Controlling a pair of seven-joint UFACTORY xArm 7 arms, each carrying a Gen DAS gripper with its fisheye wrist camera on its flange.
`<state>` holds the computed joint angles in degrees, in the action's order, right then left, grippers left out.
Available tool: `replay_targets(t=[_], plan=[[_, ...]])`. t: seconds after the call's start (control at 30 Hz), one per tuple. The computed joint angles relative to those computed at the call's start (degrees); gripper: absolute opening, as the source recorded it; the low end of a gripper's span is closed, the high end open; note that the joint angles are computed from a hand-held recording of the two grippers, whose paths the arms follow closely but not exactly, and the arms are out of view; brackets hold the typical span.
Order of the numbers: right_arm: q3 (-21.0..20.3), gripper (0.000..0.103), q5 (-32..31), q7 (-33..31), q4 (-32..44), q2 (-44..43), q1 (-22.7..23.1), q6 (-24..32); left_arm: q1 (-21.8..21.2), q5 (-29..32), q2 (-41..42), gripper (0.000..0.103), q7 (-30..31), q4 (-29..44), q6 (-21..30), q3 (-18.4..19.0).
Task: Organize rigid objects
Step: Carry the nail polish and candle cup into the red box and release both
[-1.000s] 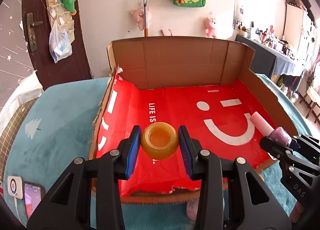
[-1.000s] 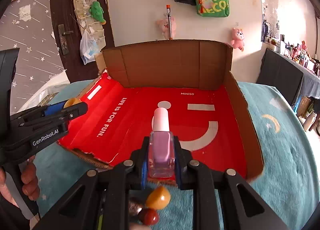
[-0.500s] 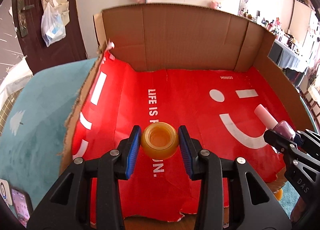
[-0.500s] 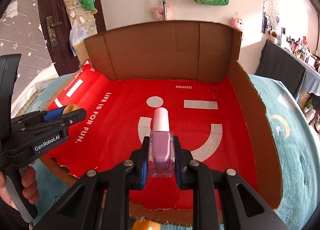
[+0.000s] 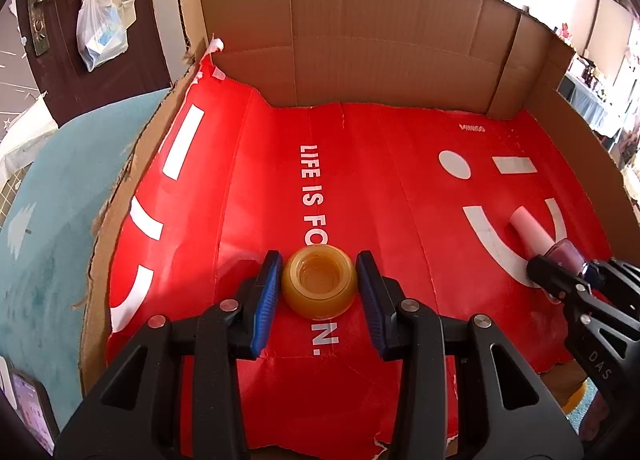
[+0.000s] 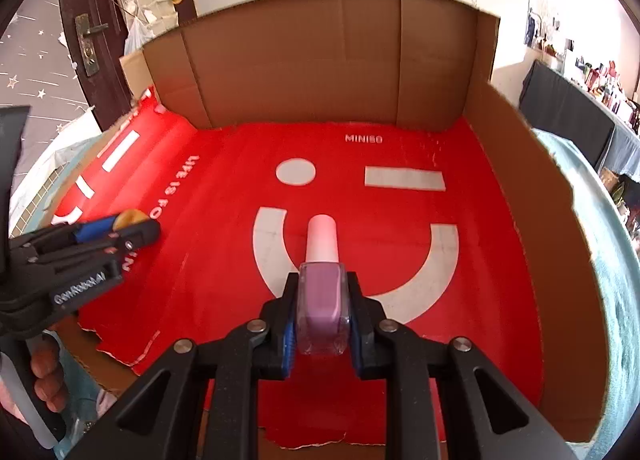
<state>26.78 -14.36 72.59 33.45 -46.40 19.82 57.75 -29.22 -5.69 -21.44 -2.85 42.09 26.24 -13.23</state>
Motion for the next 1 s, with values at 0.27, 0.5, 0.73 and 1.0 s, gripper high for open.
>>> replay_targets(t=[0.27, 0.5, 0.73, 1.0], plan=[[-0.3, 0.022, -0.1, -0.5, 0.2, 0.6, 0.1, 0.6, 0.6, 2.0, 0.2, 0.036, -1.3, 0.3, 0.2, -0.8], [-0.4, 0.022, -0.1, -0.4, 0.2, 0.6, 0.1, 0.5, 0.3, 1.7, 0.4, 0.037, -1.3, 0.4, 0.1, -0.5], [-0.4, 0.022, 0.0, -0.5, 0.2, 0.6, 0.2, 0.6, 0.3, 1.8, 0.5, 0.037, -1.3, 0.3, -0.5, -0.4], [-0.2, 0.023, -0.2, -0.5, 0.4, 0.3, 0.2, 1.0, 1.1, 3.9, -1.0, 0.067, -2.1, -0.7, -2.5, -1.4]])
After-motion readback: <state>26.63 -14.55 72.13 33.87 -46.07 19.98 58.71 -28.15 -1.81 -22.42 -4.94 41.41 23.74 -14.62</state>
